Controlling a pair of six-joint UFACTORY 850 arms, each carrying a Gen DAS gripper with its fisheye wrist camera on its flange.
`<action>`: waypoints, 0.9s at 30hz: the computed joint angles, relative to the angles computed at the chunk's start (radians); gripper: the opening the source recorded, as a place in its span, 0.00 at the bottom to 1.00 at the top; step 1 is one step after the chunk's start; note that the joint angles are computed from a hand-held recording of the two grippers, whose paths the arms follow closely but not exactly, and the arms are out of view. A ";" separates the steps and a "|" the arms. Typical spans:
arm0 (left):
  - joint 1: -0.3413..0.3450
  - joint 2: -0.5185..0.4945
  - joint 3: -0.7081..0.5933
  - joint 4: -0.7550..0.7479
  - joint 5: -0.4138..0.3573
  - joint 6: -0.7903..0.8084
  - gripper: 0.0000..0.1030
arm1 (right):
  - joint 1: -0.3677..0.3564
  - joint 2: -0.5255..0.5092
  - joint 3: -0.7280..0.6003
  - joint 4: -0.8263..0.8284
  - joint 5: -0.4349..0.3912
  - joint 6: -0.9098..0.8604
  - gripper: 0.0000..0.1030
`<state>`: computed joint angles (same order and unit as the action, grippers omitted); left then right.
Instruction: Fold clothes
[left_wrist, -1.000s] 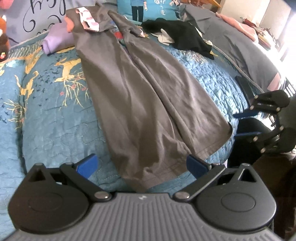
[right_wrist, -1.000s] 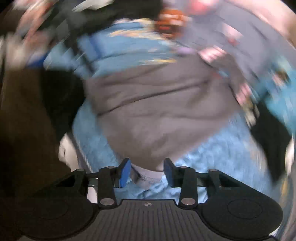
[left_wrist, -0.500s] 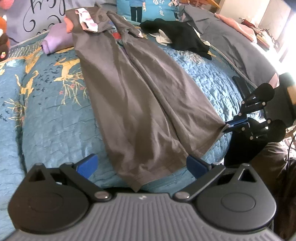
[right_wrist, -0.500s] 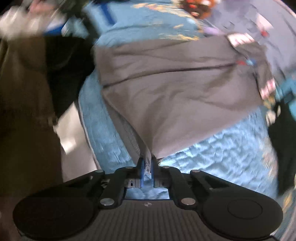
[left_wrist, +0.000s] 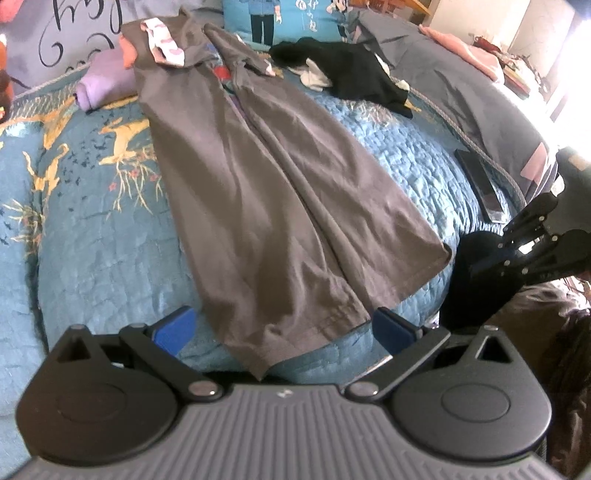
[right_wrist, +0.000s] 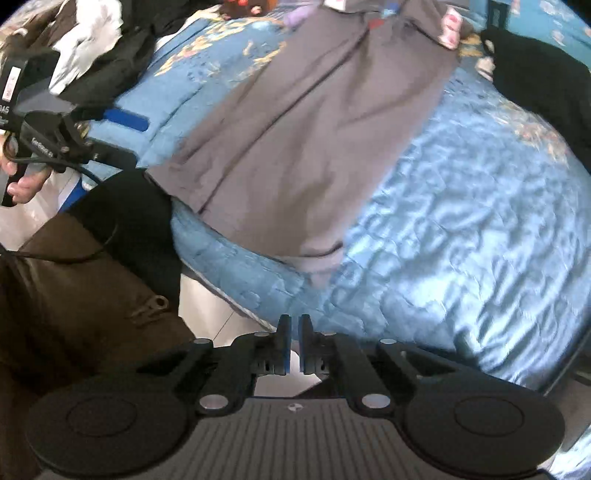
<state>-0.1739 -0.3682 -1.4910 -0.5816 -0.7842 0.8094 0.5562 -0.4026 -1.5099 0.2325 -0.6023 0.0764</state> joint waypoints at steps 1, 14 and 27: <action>0.001 -0.003 -0.001 0.003 -0.005 -0.001 1.00 | 0.000 0.015 0.020 -0.005 0.037 0.020 0.13; 0.086 -0.134 -0.078 -0.125 -0.137 -0.127 1.00 | -0.068 -0.074 -0.019 0.228 0.195 0.026 0.48; 0.146 -0.208 -0.051 -0.427 -0.235 -0.124 0.98 | -0.075 -0.072 0.027 0.442 0.235 -0.005 0.35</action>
